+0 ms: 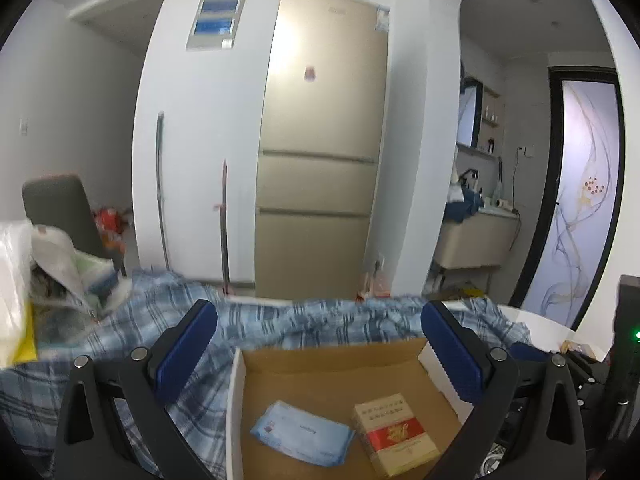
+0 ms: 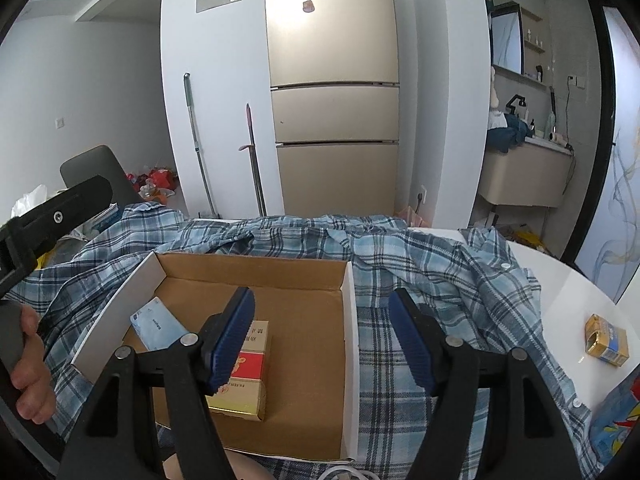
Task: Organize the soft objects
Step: 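Open left tool over box while right tool releases cigarette pack inside, then withdraw both tools from the box back toward the remaining items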
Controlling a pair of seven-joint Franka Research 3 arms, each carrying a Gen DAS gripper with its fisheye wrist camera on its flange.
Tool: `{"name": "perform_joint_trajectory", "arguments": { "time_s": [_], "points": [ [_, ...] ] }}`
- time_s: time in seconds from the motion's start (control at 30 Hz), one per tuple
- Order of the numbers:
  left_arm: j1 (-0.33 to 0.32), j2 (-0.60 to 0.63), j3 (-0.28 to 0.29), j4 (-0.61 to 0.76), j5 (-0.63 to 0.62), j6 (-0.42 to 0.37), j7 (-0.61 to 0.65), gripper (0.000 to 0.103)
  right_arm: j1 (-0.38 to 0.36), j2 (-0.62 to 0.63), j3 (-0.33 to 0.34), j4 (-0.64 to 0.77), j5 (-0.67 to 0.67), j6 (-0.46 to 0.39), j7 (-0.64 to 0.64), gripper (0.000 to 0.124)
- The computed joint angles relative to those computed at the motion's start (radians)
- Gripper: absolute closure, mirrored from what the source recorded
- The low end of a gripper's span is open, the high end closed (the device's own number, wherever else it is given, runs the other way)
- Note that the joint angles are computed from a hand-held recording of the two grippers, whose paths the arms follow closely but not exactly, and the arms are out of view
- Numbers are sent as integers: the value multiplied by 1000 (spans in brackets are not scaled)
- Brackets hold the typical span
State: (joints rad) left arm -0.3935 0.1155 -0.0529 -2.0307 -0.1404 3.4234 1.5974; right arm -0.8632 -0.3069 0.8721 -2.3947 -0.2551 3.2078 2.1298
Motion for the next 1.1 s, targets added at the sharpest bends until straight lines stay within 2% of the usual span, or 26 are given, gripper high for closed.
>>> {"name": "perform_joint_trajectory", "arguments": {
  "time_s": [0.03, 0.07, 0.1, 0.13, 0.17, 0.2, 0.23, 0.27, 0.3, 0.37, 0.43, 0.5, 0.57, 0.63, 0.67, 0.7, 0.73, 0.77, 0.83, 0.87, 0.93, 1.1],
  "points": [
    [-52, -8, 45, -4, -32, 4, 36, 0, 16, 2, -15, -1, 4, 1, -3, 55],
    [-70, -18, 67, -8, 6, 1, 13, 0, 37, 5, -35, -2, 7, 0, -10, 55],
    [-52, -28, 69, -16, 115, 7, -78, 0, 43, 3, -42, 1, 7, -2, -11, 55],
    [-11, -39, 35, -20, 169, 9, -122, 0, 35, -9, -37, 0, 7, -1, -2, 55],
    [50, -48, -33, -22, 152, 4, -99, 0, 38, -18, -42, -1, 11, 1, 1, 55],
    [79, -61, -72, -24, 122, -3, -62, 0, 40, -34, -47, -8, 19, 14, 8, 55],
    [75, -72, -76, -27, 95, -4, -28, 0, 10, -73, -23, -24, 36, 45, 27, 55],
    [41, -86, -64, -31, -2, -5, 69, 0, -13, -112, -5, -38, 57, 66, 36, 55],
    [32, -99, -62, -32, -30, -11, 96, 0, -10, -141, -8, -47, 75, 72, 32, 53],
    [71, -129, -81, -49, 85, -11, -18, 0, 64, -159, -74, -54, 98, 60, -5, 51],
    [91, -167, -102, -65, 89, -12, -39, 0, 158, -170, -157, -63, 116, 43, -56, 50],
    [56, -203, -44, -85, 212, -10, -166, 0, 182, -207, -176, -75, 140, 36, -83, 50],
    [57, -239, -41, -107, 248, -7, -201, 0, 204, -246, -193, -96, 176, 48, -95, 50],
    [27, -273, -1, -128, 332, -7, -252, 0, 228, -285, -214, -128, 222, 71, -95, 50],
    [47, -294, -15, -144, 368, -1, -272, 0, 251, -296, -231, -140, 241, 76, -101, 50],
    [90, -317, -63, -166, 334, 11, -233, 0, 273, -306, -248, -150, 259, 80, -108, 50],
    [102, -339, -77, -190, 307, 21, -209, 0, 288, -319, -258, -159, 278, 81, -113, 50],
    [92, -359, -56, -208, 351, 28, -255, 0, 300, -330, -263, -164, 295, 77, -119, 50],
    [-11, -400, 68, -247, 462, 33, -368, 0, 342, -350, -292, -177, 320, 67, -145, 50],
    [-38, -421, 102, -268, 489, 37, -401, 0, 355, -366, -301, -187, 332, 68, -155, 50],
    [-50, -456, 128, -307, 527, 50, -442, 0, 368, -401, -307, -207, 353, 71, -171, 49],
    [-13, -531, 126, -402, 625, 73, -482, 0, 427, -473, -332, -274, 400, 84, -206, 46]
  ]
}}
